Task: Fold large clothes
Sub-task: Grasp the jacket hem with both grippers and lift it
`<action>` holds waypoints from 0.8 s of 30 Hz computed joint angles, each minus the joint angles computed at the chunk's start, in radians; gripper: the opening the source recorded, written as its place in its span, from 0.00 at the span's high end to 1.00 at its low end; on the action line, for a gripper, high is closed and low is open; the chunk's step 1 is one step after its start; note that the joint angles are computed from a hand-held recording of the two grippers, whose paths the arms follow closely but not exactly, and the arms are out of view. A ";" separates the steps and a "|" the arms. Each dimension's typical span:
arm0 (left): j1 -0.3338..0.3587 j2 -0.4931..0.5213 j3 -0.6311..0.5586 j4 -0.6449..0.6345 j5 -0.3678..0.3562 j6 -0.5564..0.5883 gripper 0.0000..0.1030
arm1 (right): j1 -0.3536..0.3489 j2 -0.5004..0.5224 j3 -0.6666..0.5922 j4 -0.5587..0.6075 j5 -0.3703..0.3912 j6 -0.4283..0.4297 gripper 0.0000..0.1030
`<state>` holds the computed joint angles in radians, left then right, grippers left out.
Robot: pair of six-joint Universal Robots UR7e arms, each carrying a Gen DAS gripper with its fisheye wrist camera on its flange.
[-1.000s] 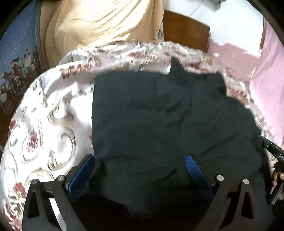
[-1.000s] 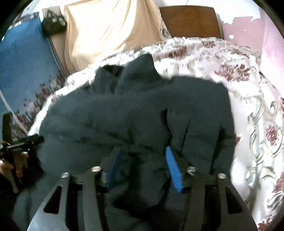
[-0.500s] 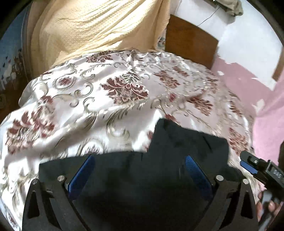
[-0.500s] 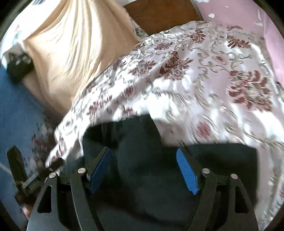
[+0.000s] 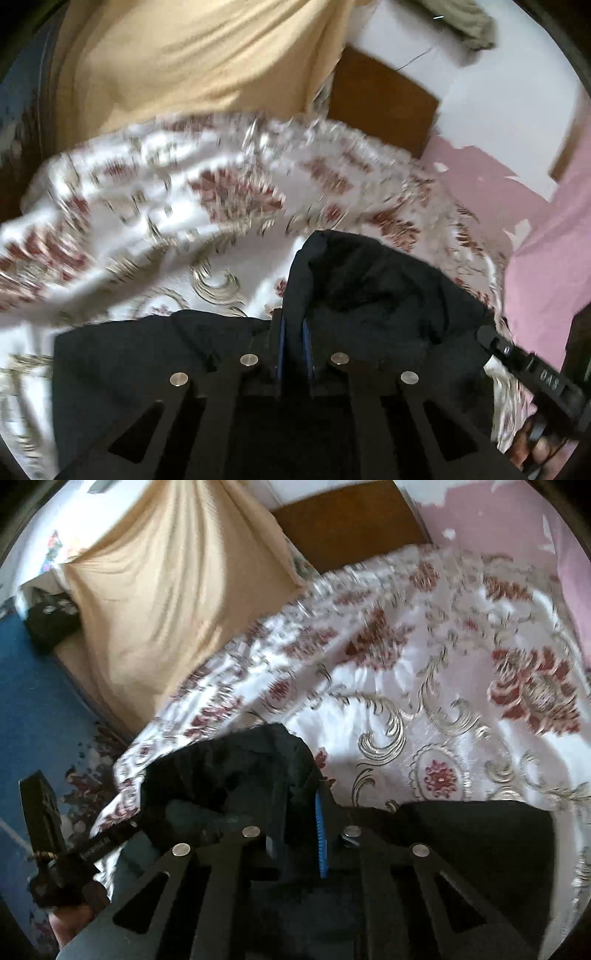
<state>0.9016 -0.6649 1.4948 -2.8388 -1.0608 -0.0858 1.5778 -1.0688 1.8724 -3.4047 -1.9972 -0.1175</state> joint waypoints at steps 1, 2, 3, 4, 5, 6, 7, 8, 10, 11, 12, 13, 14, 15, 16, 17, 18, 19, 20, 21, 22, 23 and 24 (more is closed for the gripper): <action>-0.014 -0.035 0.045 -0.025 0.000 0.016 0.92 | 0.010 -0.027 0.038 -0.023 0.012 -0.018 0.89; -0.031 -0.080 0.103 -0.056 -0.004 0.024 0.92 | 0.021 -0.052 0.069 -0.041 0.014 -0.036 0.89; -0.046 -0.115 0.145 -0.071 -0.005 0.033 0.92 | 0.036 -0.078 0.102 -0.054 0.009 -0.057 0.89; -0.060 -0.148 0.181 -0.085 -0.002 0.042 0.92 | 0.053 -0.106 0.138 -0.072 0.006 -0.078 0.90; -0.073 -0.185 0.228 -0.116 -0.007 0.044 0.92 | 0.068 -0.128 0.168 -0.089 -0.001 -0.097 0.90; -0.086 -0.221 0.270 -0.133 -0.010 0.045 0.92 | 0.088 -0.147 0.197 -0.106 -0.016 -0.112 0.90; -0.101 -0.258 0.316 -0.153 -0.010 0.049 0.92 | 0.105 -0.168 0.223 -0.117 -0.026 -0.124 0.90; -0.110 -0.281 0.346 -0.171 -0.011 0.053 0.93 | 0.127 -0.192 0.255 -0.127 -0.038 -0.142 0.90; -0.141 -0.364 0.448 -0.212 -0.017 0.053 0.93 | 0.179 -0.235 0.323 -0.165 -0.071 -0.190 0.91; -0.150 -0.388 0.479 -0.224 -0.015 0.052 0.93 | 0.203 -0.248 0.348 -0.177 -0.093 -0.213 0.91; -0.168 -0.428 0.535 -0.245 -0.010 0.056 0.93 | 0.236 -0.259 0.378 -0.199 -0.130 -0.249 0.91; -0.176 -0.447 0.563 -0.260 -0.009 0.056 0.93 | 0.268 -0.264 0.410 -0.231 -0.165 -0.288 0.91; -0.188 -0.471 0.604 -0.278 -0.004 0.055 0.93 | 0.286 -0.266 0.429 -0.246 -0.186 -0.307 0.91; -0.203 -0.500 0.653 -0.300 0.000 0.052 0.93 | 0.312 -0.270 0.460 -0.267 -0.220 -0.330 0.91; -0.210 -0.519 0.685 -0.312 -0.003 0.046 0.93 | 0.328 -0.272 0.481 -0.282 -0.241 -0.343 0.91; -0.217 -0.532 0.708 -0.320 -0.003 0.040 0.93 | 0.346 -0.272 0.506 -0.300 -0.268 -0.357 0.91; -0.226 -0.554 0.749 -0.341 -0.004 0.027 0.93 | 0.360 -0.272 0.530 -0.315 -0.291 -0.368 0.92; -0.233 -0.568 0.776 -0.356 -0.007 0.016 0.93 | 0.371 -0.275 0.561 -0.335 -0.306 -0.368 0.92; -0.239 -0.577 0.794 -0.361 -0.007 0.012 0.93 | 0.378 -0.283 0.583 -0.342 -0.313 -0.359 0.92; -0.248 -0.587 0.820 -0.367 0.002 0.010 0.93 | 0.383 -0.285 0.603 -0.351 -0.322 -0.355 0.92; -0.251 -0.589 0.833 -0.374 0.003 0.008 0.94 | 0.387 -0.281 0.621 -0.367 -0.337 -0.360 0.92; -0.254 -0.597 0.851 -0.374 0.005 0.002 0.94 | 0.388 -0.278 0.631 -0.378 -0.344 -0.360 0.92; -0.252 -0.593 0.861 -0.364 0.015 -0.003 0.94 | 0.384 -0.277 0.645 -0.383 -0.346 -0.354 0.92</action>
<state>0.6493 -1.2575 2.3555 -3.2031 -1.0461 -0.0887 1.9614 -1.3463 2.5175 -3.7881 -2.3430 -0.4719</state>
